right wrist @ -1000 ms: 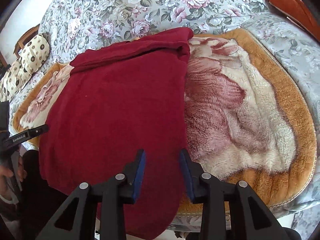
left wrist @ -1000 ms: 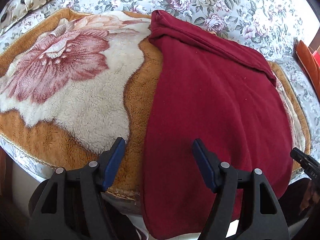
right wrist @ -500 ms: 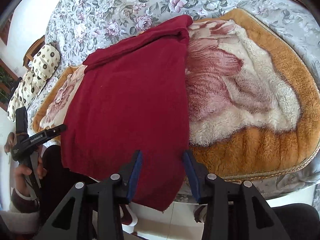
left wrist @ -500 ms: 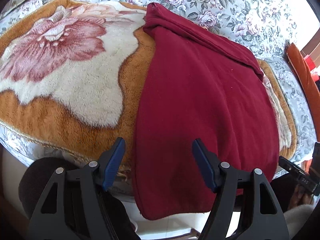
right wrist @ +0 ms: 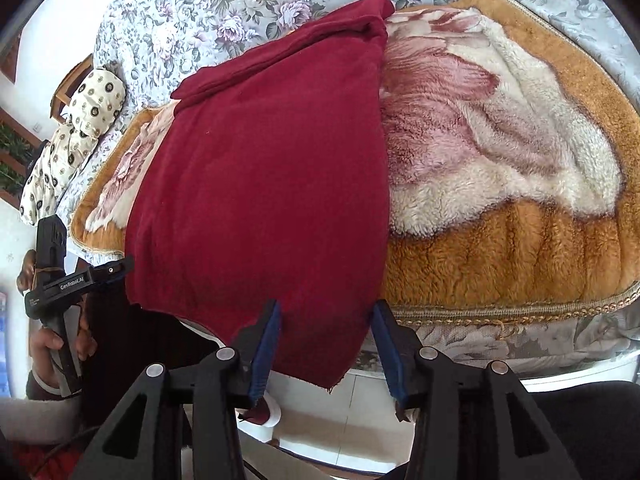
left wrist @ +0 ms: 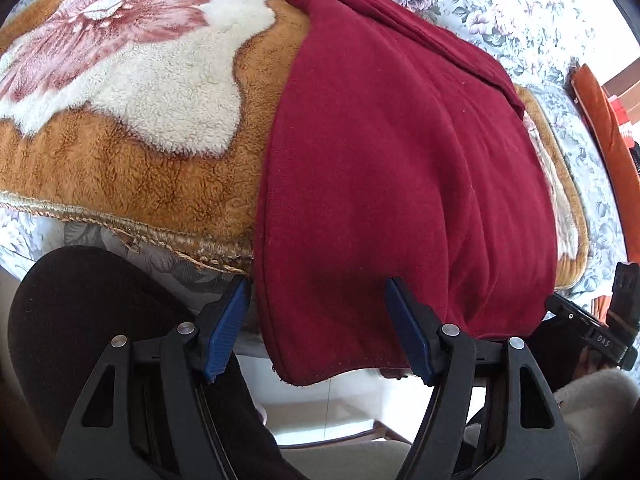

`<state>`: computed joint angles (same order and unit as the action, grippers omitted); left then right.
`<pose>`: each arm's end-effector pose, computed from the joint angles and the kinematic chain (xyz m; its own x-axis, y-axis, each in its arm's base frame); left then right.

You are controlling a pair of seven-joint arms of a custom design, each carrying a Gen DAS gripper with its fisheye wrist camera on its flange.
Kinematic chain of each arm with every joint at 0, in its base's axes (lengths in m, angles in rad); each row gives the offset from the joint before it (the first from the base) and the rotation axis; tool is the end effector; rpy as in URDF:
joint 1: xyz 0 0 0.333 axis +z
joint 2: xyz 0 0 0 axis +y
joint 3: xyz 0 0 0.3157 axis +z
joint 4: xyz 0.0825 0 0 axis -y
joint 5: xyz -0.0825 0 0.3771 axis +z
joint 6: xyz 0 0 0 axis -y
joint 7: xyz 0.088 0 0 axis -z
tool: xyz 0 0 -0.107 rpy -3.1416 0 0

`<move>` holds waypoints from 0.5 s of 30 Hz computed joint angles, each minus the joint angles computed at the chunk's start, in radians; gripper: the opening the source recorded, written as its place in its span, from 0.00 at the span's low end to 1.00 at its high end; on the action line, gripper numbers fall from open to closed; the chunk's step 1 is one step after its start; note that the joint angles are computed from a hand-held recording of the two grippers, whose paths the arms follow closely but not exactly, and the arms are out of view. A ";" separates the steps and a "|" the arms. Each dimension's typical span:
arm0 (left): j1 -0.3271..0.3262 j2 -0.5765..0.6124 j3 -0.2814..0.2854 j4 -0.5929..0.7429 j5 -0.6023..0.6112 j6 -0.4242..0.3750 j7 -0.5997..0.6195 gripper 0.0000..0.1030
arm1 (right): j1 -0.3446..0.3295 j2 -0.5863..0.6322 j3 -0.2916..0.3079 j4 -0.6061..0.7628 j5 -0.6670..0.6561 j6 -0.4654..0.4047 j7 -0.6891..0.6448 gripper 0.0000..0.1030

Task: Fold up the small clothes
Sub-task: 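Grasp the sweater hem with both grippers and lift it toward the collar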

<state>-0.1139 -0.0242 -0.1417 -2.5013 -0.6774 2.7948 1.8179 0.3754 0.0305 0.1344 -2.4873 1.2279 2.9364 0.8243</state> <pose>0.4730 -0.0935 0.3241 0.0491 -0.9439 0.3265 -0.9507 -0.1444 -0.2744 0.4385 0.1758 0.3011 0.1644 -0.9064 -0.3892 -0.9201 0.0013 -0.3917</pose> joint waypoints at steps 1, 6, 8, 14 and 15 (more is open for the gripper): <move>0.000 0.005 0.001 0.005 -0.002 -0.007 0.000 0.68 | 0.000 0.002 0.000 0.002 0.012 -0.004 -0.009 0.44; 0.008 0.015 -0.003 0.020 0.007 -0.055 0.006 0.68 | -0.008 -0.002 -0.006 -0.004 0.011 -0.028 0.002 0.44; 0.010 0.021 -0.006 0.025 0.027 -0.066 -0.007 0.68 | -0.011 -0.009 -0.008 -0.005 0.039 -0.041 -0.024 0.44; 0.014 0.030 -0.019 0.025 0.067 -0.055 -0.045 0.72 | -0.026 0.009 -0.018 0.005 0.026 -0.103 -0.002 0.44; 0.014 0.030 -0.019 0.025 0.057 -0.056 -0.038 0.72 | -0.025 0.012 -0.016 0.007 0.025 -0.105 0.002 0.44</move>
<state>-0.0994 0.0061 -0.1606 -2.4766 -0.6202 2.7390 1.7798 0.3503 0.0429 0.1189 -2.4801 1.2524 2.8311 0.8264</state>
